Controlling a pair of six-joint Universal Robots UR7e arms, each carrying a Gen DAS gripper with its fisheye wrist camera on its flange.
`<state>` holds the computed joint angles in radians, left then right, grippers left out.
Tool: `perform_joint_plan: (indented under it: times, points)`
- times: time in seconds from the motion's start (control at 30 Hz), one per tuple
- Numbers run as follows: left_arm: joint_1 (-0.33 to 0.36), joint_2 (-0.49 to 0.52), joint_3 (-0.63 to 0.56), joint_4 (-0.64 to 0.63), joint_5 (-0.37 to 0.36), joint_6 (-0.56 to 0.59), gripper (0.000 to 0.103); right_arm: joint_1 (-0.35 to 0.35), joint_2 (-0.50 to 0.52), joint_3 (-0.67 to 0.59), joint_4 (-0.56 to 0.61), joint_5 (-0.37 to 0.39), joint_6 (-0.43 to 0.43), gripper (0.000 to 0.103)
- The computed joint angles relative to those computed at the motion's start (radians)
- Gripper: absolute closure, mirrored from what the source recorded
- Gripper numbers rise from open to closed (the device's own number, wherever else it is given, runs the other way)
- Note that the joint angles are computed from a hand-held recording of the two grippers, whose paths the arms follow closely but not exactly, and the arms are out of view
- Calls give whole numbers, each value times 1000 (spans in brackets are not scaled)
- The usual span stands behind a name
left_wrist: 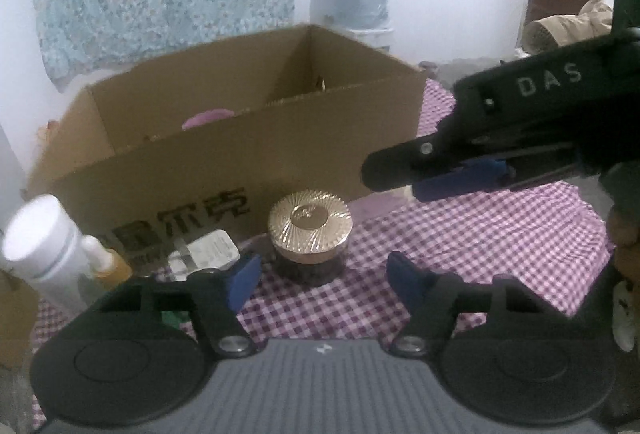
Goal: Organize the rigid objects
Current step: 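Move the right tool to the gold-lidded jar and close on its lid, then lift the gold-lidded jar with the right tool and carry it over the box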
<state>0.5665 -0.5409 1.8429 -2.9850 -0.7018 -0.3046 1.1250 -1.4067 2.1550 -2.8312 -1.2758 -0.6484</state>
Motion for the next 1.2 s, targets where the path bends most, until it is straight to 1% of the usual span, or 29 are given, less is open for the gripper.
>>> perform_joint_plan:
  times: [0.03, 0.13, 0.2, 0.4, 0.47, 0.53, 0.63, 0.87, 0.97, 1.03, 1.1, 1.2]
  points:
    - [5, 7, -7, 8, 3, -4, 39, 5, 11, -9, 1, -8, 7, 58]
    - [20, 24, -28, 22, 11, -3, 40, 18, 55, -44, 14, -28, 34, 63]
    - [30, 27, -39, 31, 3, -8, 40, 26, 86, -68, 20, -41, 45, 65]
    - [50, 38, -61, 17, -35, 0, 44, 43, 152, -126, 54, -60, 80, 66]
    - [46, 40, -61, 20, -29, 0, 44, 44, 166, -139, 71, -63, 91, 66]
    - [44, 38, -55, 14, -39, 11, 44, 44, 165, -137, 72, -67, 98, 66]
    - [43, 28, -40, -9, -77, 22, 44, 41, 150, -128, 71, -81, 98, 66]
    - [24, 27, -11, -40, -136, 51, 44, 26, 74, -80, 92, -111, 93, 65]
    - [22, 20, 4, -60, -192, 57, 44, 6, 42, -67, 129, -99, 93, 65]
    - [13, 23, 10, -71, -185, 58, 44, -10, 26, -64, 159, -84, 104, 65]
    - [3, 29, 15, -83, -152, 70, 43, -19, 11, -57, 146, -85, 107, 65]
    - [-3, 30, 21, -93, -107, 83, 37, -33, -4, -52, 126, -59, 118, 65]
